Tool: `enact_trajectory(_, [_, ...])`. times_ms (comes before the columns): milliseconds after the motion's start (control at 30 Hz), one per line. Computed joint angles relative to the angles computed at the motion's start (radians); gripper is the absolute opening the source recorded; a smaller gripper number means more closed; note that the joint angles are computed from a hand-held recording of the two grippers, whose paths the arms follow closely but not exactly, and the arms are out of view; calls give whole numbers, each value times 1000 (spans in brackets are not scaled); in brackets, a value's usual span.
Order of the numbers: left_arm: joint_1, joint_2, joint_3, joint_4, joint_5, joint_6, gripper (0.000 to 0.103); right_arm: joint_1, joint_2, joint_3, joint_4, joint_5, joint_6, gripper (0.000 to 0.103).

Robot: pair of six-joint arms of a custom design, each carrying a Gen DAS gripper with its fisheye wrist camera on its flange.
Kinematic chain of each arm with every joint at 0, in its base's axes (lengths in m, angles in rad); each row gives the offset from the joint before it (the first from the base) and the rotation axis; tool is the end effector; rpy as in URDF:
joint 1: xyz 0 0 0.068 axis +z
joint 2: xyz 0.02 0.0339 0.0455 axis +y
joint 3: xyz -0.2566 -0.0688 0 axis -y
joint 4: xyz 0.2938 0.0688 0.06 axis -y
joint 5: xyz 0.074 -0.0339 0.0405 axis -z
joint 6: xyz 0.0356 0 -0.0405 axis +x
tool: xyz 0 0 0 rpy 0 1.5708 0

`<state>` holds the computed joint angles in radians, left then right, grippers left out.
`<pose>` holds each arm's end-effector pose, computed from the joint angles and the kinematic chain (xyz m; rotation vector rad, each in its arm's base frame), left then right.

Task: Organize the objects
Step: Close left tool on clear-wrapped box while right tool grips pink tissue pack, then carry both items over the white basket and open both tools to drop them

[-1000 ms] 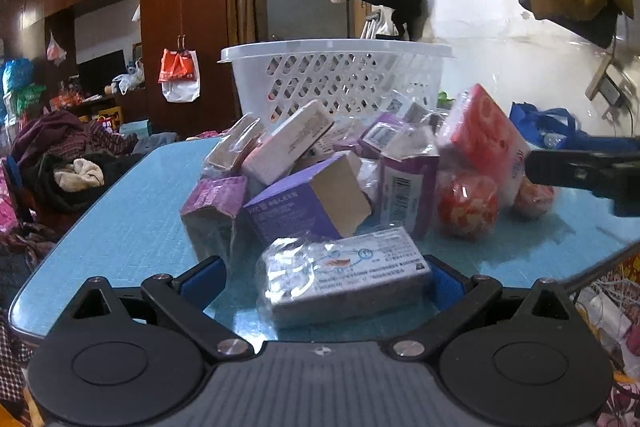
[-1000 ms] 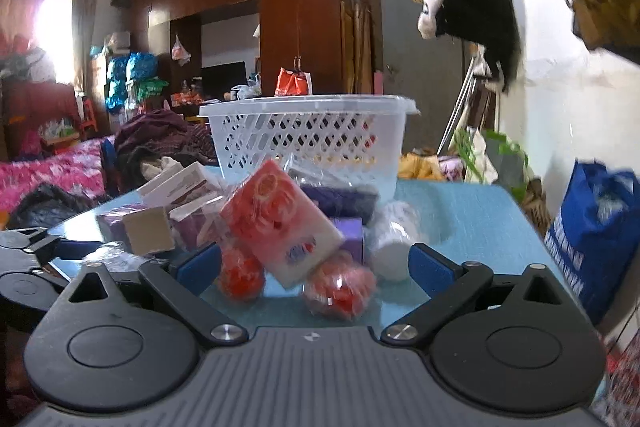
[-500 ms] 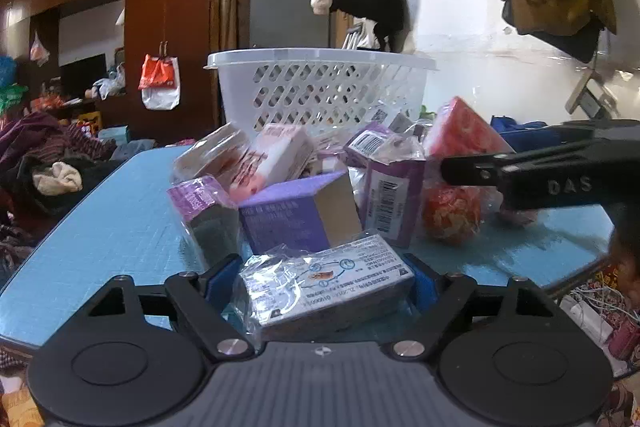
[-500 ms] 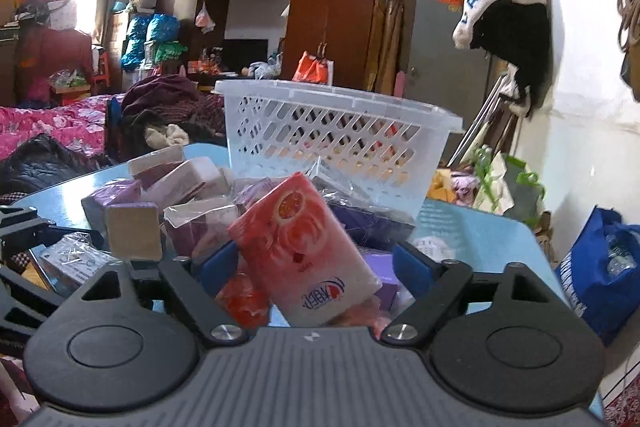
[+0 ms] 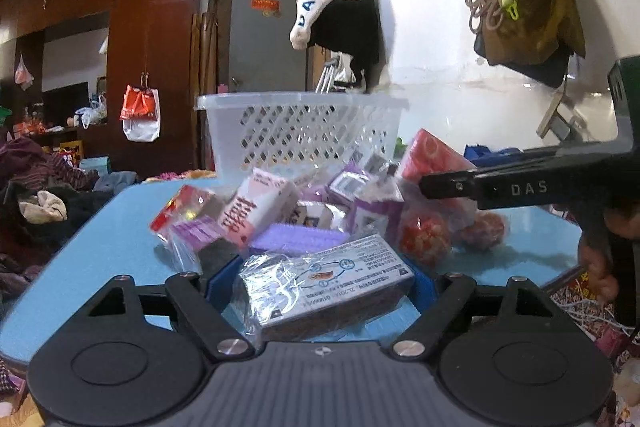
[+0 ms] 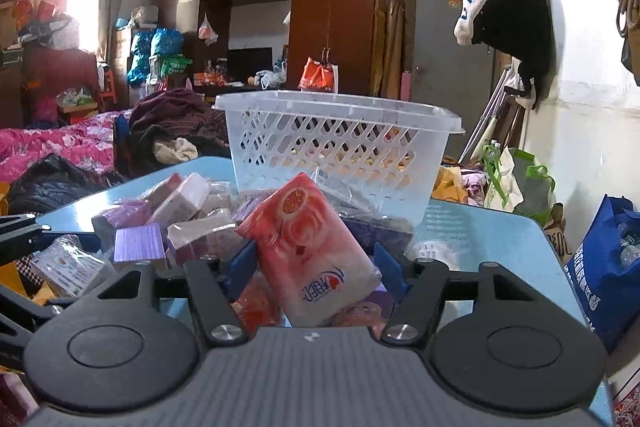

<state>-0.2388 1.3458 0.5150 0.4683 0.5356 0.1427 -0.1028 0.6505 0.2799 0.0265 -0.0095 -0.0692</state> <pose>0.2901 -0.0893 0.1500 0.7095 1.7871 -0.5804 0.2135 -0.0217 0.1814 0.0258 1.9162 -0.1068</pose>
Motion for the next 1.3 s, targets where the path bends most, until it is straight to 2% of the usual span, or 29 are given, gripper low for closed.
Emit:
enact_trajectory(233, [11, 42, 49, 10, 23, -47, 86, -55, 15, 14, 29, -39, 30, 67])
enact_trajectory(367, [28, 40, 73, 16, 49, -72, 86, -116, 52, 46, 40, -102, 61, 67])
enact_trajectory(500, [27, 62, 146, 8, 29, -102, 86, -171, 73, 96, 39, -161, 93, 67])
enact_trajectory(700, [-3, 204, 445, -178, 12, -114, 86, -173, 163, 241, 43, -143, 98, 67])
enact_trajectory(933, [-75, 442, 882, -395, -53, -140, 86, -124, 495, 550, 39, -55, 78, 67])
enact_trajectory(1067, [-108, 614, 1180, -620, -90, -94, 86, -118, 693, 747, -53, -3, 65, 67])
enact_trajectory(1133, [-125, 698, 1323, -736, -141, -47, 86, -118, 762, 817, -99, 11, 55, 67])
enact_trajectory(1300, [-142, 821, 1520, -876, -201, -1, 86, -120, 837, 885, -127, 13, 36, 67])
